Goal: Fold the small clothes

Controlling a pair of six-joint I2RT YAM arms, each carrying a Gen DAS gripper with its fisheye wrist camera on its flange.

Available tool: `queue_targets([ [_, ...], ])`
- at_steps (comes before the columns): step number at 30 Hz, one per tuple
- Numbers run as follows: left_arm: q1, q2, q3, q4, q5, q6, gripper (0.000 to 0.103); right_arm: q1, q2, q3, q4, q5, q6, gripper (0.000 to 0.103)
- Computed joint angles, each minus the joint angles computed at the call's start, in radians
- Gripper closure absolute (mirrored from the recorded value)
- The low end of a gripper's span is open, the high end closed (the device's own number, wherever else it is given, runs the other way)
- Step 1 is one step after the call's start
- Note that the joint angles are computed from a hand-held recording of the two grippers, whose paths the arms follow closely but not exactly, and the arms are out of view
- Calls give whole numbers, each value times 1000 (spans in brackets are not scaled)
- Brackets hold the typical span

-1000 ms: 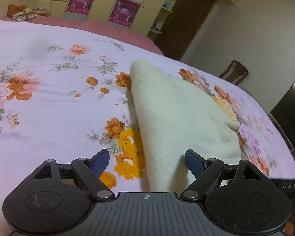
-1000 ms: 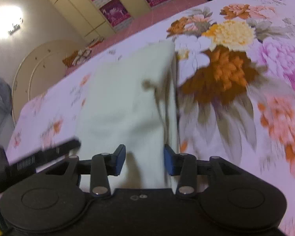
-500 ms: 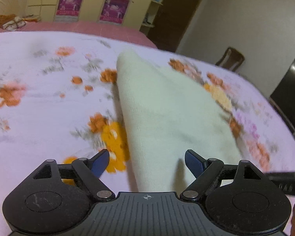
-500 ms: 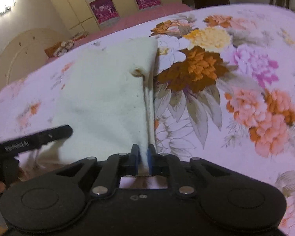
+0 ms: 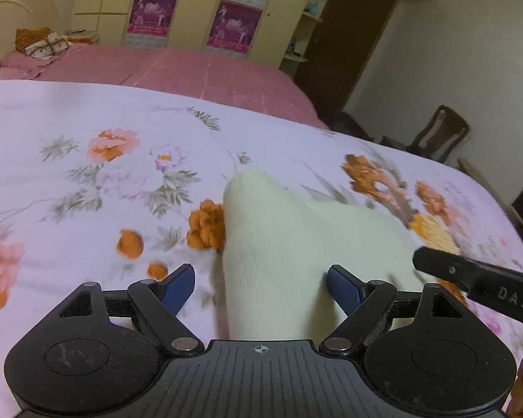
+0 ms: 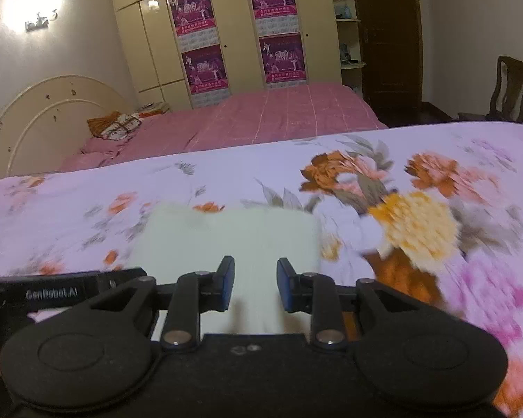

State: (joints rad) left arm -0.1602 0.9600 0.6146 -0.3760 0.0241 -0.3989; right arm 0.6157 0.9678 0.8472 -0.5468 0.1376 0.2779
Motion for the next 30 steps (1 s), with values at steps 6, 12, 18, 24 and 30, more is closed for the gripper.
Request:
queue_targets([
  [6, 52, 151, -11, 152, 42, -48, 20, -40, 236, -25, 179, 51, -119, 76],
  [12, 31, 136, 5, 184, -16, -82, 20, -92, 187, -19, 195, -34, -79, 72],
  [18, 42, 255, 26, 230, -38, 2, 20, -91, 358, 50, 233, 5, -108, 69],
  [24, 44, 74, -2, 104, -37, -34, 20, -112, 266, 56, 156, -40, -41, 65],
  [30, -60, -202, -108, -40, -86, 11, 20, 23, -31, -69, 63, 29, -27, 65],
])
